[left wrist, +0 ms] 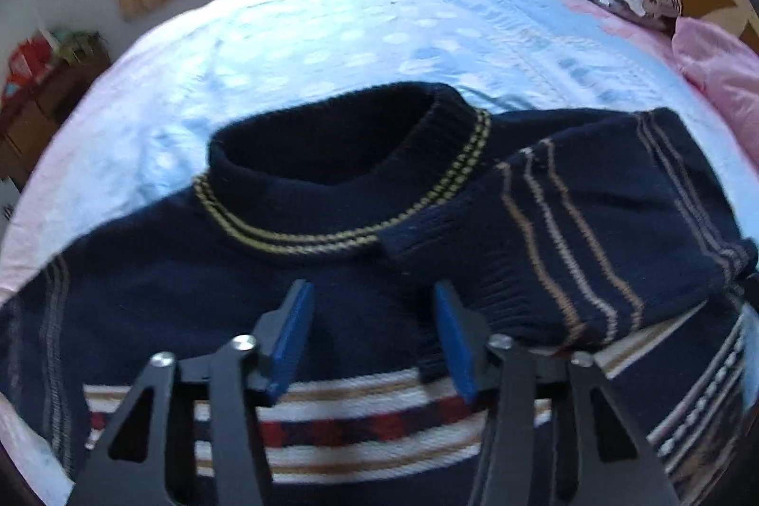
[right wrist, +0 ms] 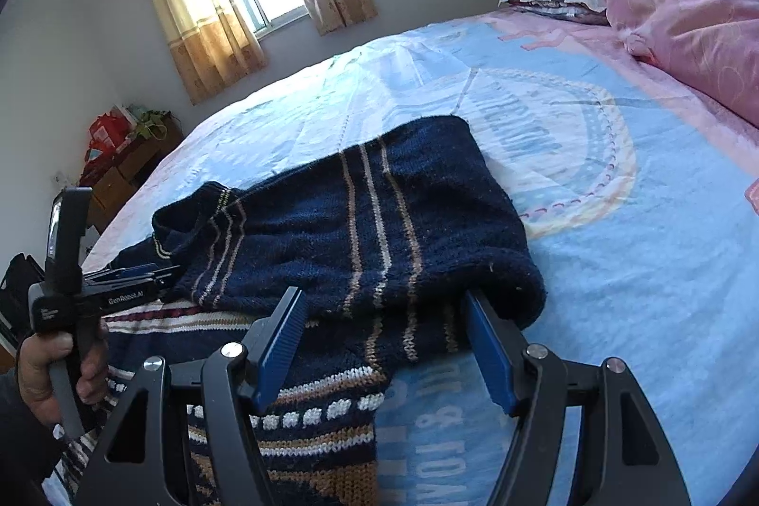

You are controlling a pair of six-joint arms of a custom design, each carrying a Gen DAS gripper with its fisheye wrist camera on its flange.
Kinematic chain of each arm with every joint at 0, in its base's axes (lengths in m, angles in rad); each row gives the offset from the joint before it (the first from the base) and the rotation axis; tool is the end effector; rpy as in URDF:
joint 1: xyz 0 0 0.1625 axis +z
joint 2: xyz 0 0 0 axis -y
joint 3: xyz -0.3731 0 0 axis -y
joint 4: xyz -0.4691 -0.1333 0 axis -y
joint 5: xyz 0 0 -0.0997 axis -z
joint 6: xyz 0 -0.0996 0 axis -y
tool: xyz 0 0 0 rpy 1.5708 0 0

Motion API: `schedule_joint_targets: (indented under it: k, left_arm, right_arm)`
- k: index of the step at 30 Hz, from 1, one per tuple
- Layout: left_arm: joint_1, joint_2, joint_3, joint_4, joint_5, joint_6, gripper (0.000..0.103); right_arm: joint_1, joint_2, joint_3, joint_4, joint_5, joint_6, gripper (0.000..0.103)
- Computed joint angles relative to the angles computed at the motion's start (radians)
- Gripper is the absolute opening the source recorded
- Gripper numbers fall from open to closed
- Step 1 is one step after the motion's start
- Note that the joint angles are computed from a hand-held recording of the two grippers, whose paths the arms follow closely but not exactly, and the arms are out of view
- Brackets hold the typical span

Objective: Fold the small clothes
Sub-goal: 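Grasp the folded cuff with the left tool, straighten it, then open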

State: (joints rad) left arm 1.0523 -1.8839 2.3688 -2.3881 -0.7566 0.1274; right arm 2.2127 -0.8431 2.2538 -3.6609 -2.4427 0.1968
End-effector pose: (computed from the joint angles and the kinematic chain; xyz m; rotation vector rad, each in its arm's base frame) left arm -0.0278 -0.4638 0.2667 0.5826 2.2745 -0.5816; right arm 0.3096 -0.3189 -0.0092 0.1406 -2.3656 1.1983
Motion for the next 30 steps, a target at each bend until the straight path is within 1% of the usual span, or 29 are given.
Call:
schedule_joint_targets:
  k: [1,4,7,9,11,12,13,16,18,21,22,26,27,30]
  left_arm:
    - [-0.004,0.0,-0.004,0.02,-0.007,-0.03,0.047]
    - [-0.002,0.001,-0.017,0.048,-0.055,-0.054,0.047]
    - [-0.019,-0.014,-0.002,0.059,-0.058,-0.056,0.047]
    - [-0.019,0.003,-0.007,0.056,-0.076,-0.055,0.047]
    - [-0.021,0.014,0.0,0.026,-0.084,-0.033,0.039]
    - [-0.021,0.018,0.002,0.01,-0.089,-0.02,0.029]
    - [-0.025,0.015,0.006,0.005,-0.101,0.0,0.011]
    - [-0.054,-0.017,0.02,0.005,-0.079,0.034,0.01]
    - [-0.072,-0.066,0.025,0.016,-0.097,0.05,0.01]
    - [-0.092,-0.134,0.011,0.07,-0.101,0.052,0.01]
    - [-0.099,-0.156,0.004,0.091,-0.092,0.051,0.01]
    - [-0.091,-0.207,-0.028,0.163,-0.087,0.048,0.01]
    - [-0.092,-0.22,-0.031,0.182,-0.081,0.044,0.01]
    - [-0.085,-0.249,-0.035,0.206,-0.055,0.055,0.01]
  right_arm:
    - [-0.001,-0.001,0.001,0.005,-0.001,0.005,0.068]
    - [0.0,-0.001,-0.001,0.009,-0.003,0.011,0.068]
    - [0.001,-0.002,-0.002,0.021,-0.009,0.012,0.068]
    - [0.002,-0.002,-0.002,0.021,-0.011,0.011,0.068]
    - [0.002,-0.002,-0.002,0.021,-0.011,0.01,0.069]
    - [0.002,-0.002,-0.002,0.021,-0.011,0.01,0.069]
    - [0.002,-0.003,-0.001,0.017,-0.009,0.009,0.069]
    - [0.006,0.002,-0.003,0.001,-0.01,0.002,0.069]
    - [0.01,0.007,-0.005,-0.021,-0.015,-0.005,0.069]
    - [0.018,0.019,-0.006,-0.079,-0.026,-0.02,0.069]
    - [0.02,0.022,-0.006,-0.098,-0.028,-0.024,0.069]
    - [0.027,0.035,-0.005,-0.181,-0.034,-0.053,0.069]
    - [0.032,0.042,-0.01,-0.197,-0.047,-0.06,0.069]
    - [0.03,0.041,-0.008,-0.209,-0.047,-0.055,0.069]
